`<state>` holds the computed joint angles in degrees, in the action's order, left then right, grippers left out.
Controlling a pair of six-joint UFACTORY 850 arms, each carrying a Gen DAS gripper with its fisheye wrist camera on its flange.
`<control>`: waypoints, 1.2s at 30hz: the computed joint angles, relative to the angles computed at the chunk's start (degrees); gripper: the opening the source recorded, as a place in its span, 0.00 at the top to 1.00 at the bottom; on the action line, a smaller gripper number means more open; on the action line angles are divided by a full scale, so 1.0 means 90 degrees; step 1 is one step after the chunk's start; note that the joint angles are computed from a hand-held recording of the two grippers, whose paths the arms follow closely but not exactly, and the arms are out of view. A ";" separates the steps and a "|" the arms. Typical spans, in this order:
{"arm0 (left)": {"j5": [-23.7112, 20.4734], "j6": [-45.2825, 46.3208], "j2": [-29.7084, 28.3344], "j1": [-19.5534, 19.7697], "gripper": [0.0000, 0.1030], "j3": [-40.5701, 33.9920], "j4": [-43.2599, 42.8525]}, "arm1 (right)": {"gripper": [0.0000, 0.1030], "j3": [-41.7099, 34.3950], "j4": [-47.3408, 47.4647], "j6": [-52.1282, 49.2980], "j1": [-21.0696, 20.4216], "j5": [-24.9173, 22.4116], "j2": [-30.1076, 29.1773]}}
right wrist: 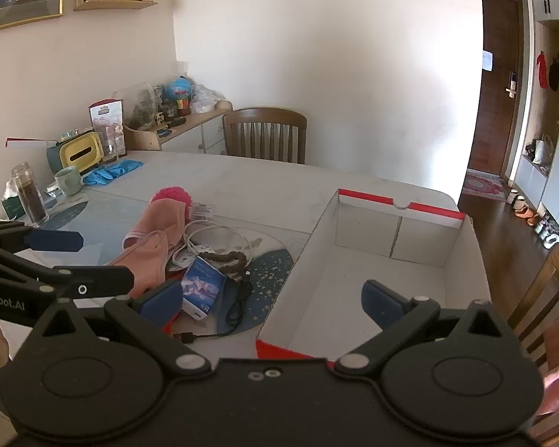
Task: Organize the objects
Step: 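Lower the left gripper onto the pink towel on the table, then close the left gripper on the pink towel and lift it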
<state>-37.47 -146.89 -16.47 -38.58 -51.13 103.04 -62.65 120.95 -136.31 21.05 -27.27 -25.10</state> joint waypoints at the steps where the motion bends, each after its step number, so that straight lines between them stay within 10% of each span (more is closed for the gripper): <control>1: 0.0016 -0.0022 0.0002 0.0012 0.00 0.0004 0.0029 | 0.01 -0.0005 0.0007 0.0003 0.0008 0.0014 -0.0003; 20: 0.0626 -0.0115 -0.0056 0.0517 0.00 -0.0013 0.0348 | 0.01 -0.0313 0.0455 -0.0039 0.0129 0.0581 -0.0208; 36: 0.1002 0.0892 -0.0538 0.1661 0.00 -0.0142 -0.0487 | 0.01 -0.0485 0.3436 -0.2275 0.0220 0.1459 -0.0394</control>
<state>-28.46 -138.86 -21.31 -23.63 -52.40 98.66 -67.02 151.88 -156.78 23.03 -14.13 -28.64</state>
